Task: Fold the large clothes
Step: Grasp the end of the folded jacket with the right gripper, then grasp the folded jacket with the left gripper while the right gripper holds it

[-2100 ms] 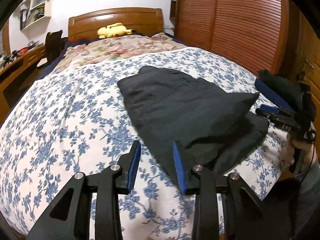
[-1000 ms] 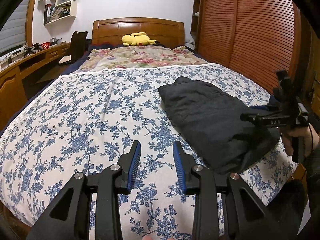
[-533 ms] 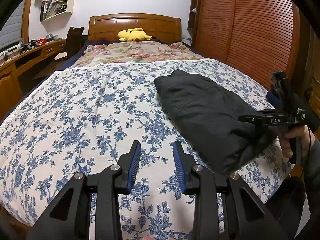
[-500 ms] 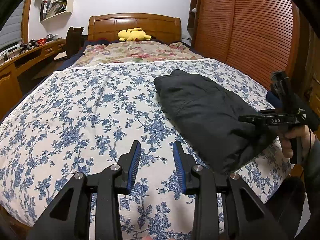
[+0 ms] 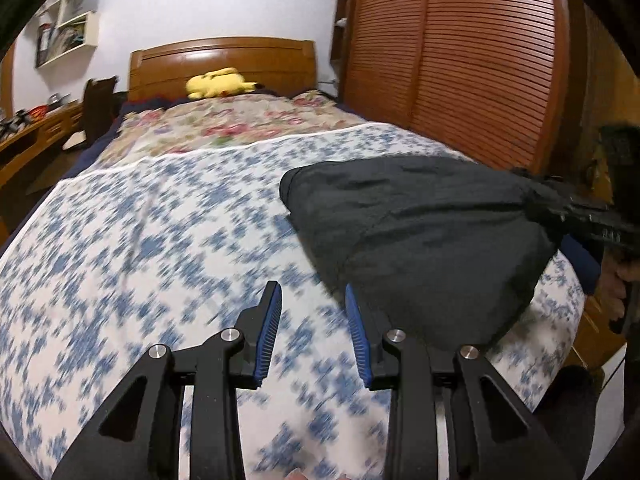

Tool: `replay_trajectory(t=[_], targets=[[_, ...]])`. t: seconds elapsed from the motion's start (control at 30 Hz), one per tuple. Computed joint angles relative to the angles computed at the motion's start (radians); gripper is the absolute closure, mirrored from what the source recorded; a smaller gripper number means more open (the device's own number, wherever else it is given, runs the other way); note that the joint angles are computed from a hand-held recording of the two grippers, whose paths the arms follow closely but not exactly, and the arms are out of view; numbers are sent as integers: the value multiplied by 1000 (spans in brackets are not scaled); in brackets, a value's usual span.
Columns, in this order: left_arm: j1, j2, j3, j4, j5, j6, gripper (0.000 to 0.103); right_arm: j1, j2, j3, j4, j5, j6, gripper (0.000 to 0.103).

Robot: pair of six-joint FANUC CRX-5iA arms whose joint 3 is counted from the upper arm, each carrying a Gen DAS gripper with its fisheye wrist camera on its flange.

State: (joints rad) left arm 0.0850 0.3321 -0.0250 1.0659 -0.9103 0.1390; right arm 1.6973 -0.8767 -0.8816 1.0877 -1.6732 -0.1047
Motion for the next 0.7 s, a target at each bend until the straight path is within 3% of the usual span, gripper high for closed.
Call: replay_trajectory(t=[0.07,0.13,0.2,0.33,0.4,0.5,0.7], targets=[[-19,14,25,-3,-13,-4,69,148,-20,-23,-51,-208,-103,95],[-40,38,60,-9,-34,2,69,223,-66,-56,-137,-310,-209,95],[-61,74,113,-34,-59,39,69,213,-123,-99,-197,-289,-262,94],[-101,141,216,-106,-80,117,69,163,-127,-152,-168,-237,-301,86],[-121,168,259,-137,-74,141,69,168,-121,-155,-160,-266,-320,68],[-150,241,372,-195,-86,218,69,71,-81,-152,-161,-208,-284,45],[-203,400,627,-358,-106,395,69,-23,-96,-200,-129,-103,-280,33]])
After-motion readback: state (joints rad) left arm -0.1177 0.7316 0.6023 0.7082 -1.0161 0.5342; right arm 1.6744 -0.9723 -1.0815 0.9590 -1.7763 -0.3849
